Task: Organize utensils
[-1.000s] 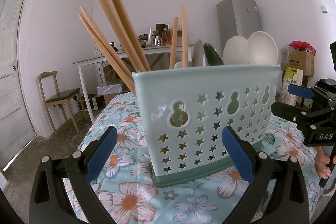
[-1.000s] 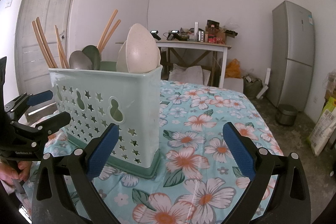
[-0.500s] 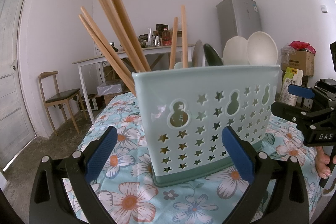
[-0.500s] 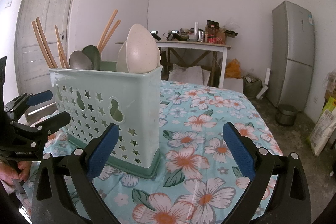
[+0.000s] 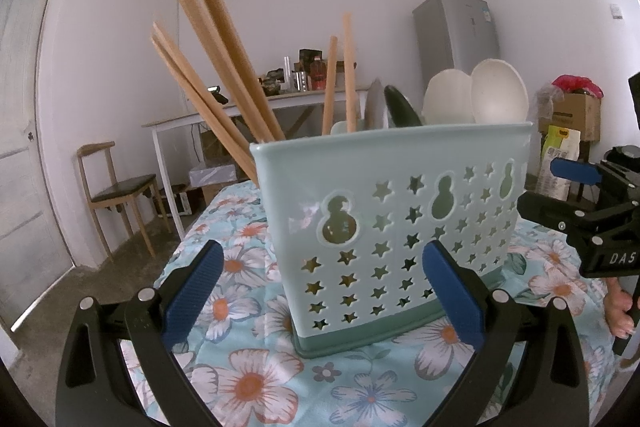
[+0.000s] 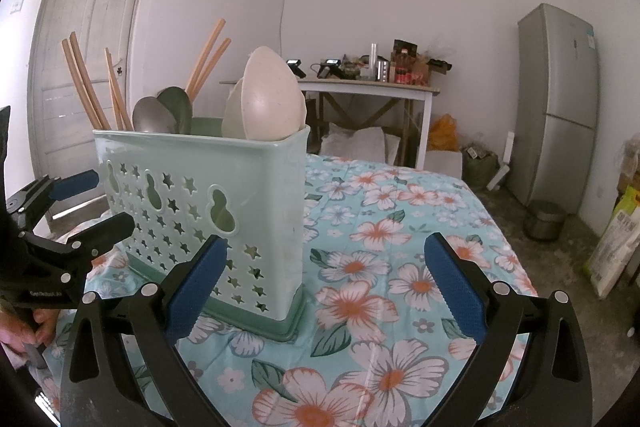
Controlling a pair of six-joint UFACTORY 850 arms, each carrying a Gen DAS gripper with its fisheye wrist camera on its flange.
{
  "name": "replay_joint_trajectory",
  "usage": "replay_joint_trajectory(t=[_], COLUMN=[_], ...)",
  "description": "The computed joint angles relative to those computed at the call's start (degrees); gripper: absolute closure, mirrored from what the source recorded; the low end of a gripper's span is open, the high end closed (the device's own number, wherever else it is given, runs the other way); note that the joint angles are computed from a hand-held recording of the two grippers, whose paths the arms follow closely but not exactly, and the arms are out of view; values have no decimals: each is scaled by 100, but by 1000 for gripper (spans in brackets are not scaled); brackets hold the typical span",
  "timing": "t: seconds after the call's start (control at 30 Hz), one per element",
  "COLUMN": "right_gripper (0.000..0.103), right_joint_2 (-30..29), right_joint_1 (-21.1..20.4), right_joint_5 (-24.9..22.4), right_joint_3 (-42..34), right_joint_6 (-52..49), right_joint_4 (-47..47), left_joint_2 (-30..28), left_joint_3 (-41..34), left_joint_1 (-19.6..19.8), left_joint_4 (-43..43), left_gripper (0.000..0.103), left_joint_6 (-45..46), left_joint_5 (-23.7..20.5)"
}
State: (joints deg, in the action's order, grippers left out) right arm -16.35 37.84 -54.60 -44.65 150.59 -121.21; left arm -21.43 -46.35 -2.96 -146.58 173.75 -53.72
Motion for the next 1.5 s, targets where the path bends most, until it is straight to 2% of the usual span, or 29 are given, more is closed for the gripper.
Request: replay_joint_trajectory(t=[1.5], right_gripper=[8], right_joint_2=[-10], right_joint_1=[-11], right_joint_5=[-5], right_joint_3=[2], right_joint_6=[19], right_joint_4=[-22], left_joint_2=[58], left_joint_3=[33], left_joint_1=[-54], left_joint_4=[-61], left_gripper=[5], left_joint_6=[8], left_joint_5=[81])
